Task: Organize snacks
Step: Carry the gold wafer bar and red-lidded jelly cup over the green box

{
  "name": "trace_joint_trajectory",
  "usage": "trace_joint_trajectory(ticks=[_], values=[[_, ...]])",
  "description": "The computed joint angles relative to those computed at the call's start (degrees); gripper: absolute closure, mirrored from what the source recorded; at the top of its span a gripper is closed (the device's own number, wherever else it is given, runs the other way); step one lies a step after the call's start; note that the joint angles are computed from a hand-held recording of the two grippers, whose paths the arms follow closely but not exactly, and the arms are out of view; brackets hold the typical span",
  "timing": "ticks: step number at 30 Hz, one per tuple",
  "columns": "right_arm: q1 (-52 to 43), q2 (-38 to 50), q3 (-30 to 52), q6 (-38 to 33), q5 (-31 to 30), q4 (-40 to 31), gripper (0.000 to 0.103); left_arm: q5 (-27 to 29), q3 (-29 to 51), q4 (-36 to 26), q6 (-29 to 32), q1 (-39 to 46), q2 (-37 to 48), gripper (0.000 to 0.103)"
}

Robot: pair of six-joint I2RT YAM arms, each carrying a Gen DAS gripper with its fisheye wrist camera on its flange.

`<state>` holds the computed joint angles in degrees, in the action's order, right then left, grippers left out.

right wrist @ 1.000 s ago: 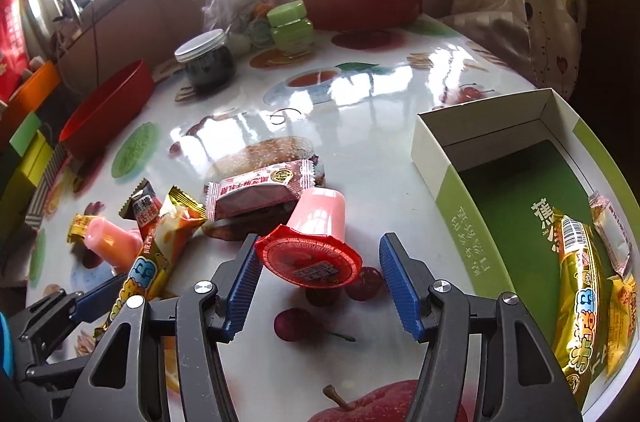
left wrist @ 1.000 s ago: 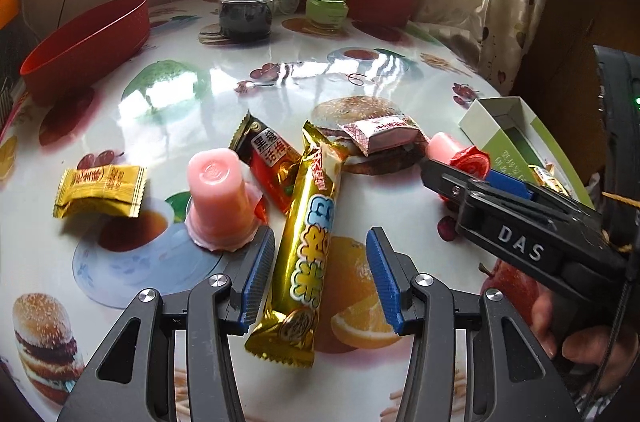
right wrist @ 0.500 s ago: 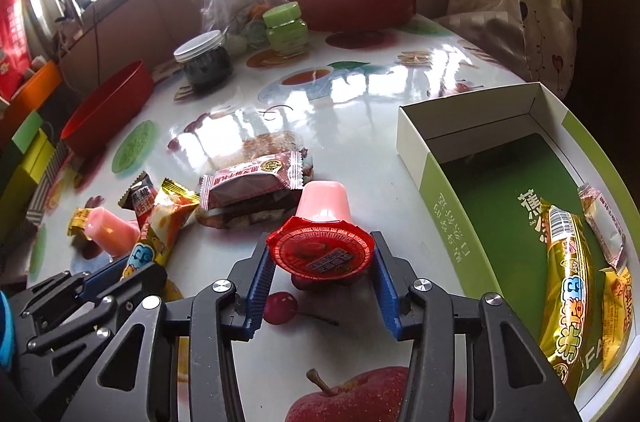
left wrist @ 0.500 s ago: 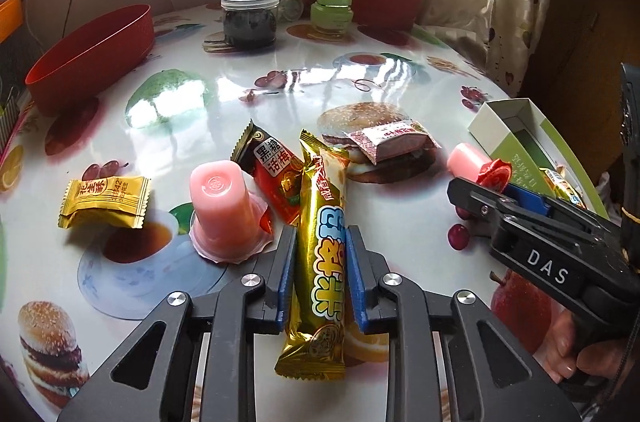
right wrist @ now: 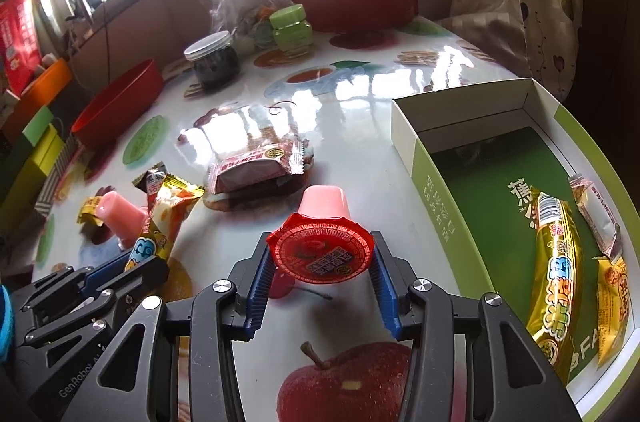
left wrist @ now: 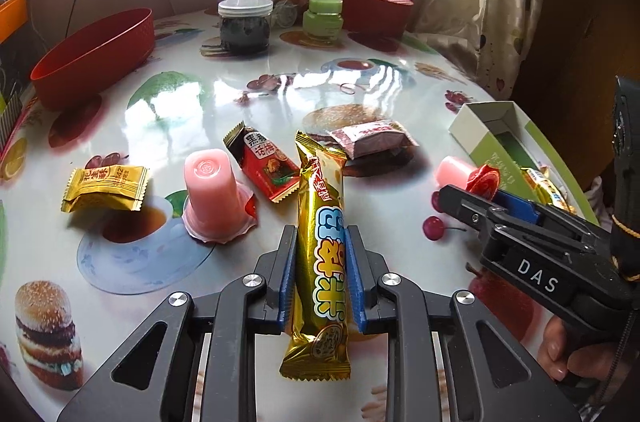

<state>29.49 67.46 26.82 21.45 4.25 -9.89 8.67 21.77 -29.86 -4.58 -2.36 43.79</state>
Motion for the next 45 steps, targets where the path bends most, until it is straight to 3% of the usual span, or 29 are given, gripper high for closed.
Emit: trace_joint_trajectory(ticks=[11,31,45], values=[[0.2,-7.2,-2.0,-0.4,-1.2,-2.4,0.058,0.0,1.3,-4.6,-1.2,-1.3,-5.9,0.079],[-0.9,-18.8,-2.3,-2.0,-1.6,-9.0,0.058,-0.4,3.3,-6.6,-2.1,-4.6,-8.5,0.079],[-12.4,-27.7,-1.5,-7.1,-7.4,-15.9,0.058,-5.8,7.0,-2.2,-8.9,-18.3,-3.0,0.079]])
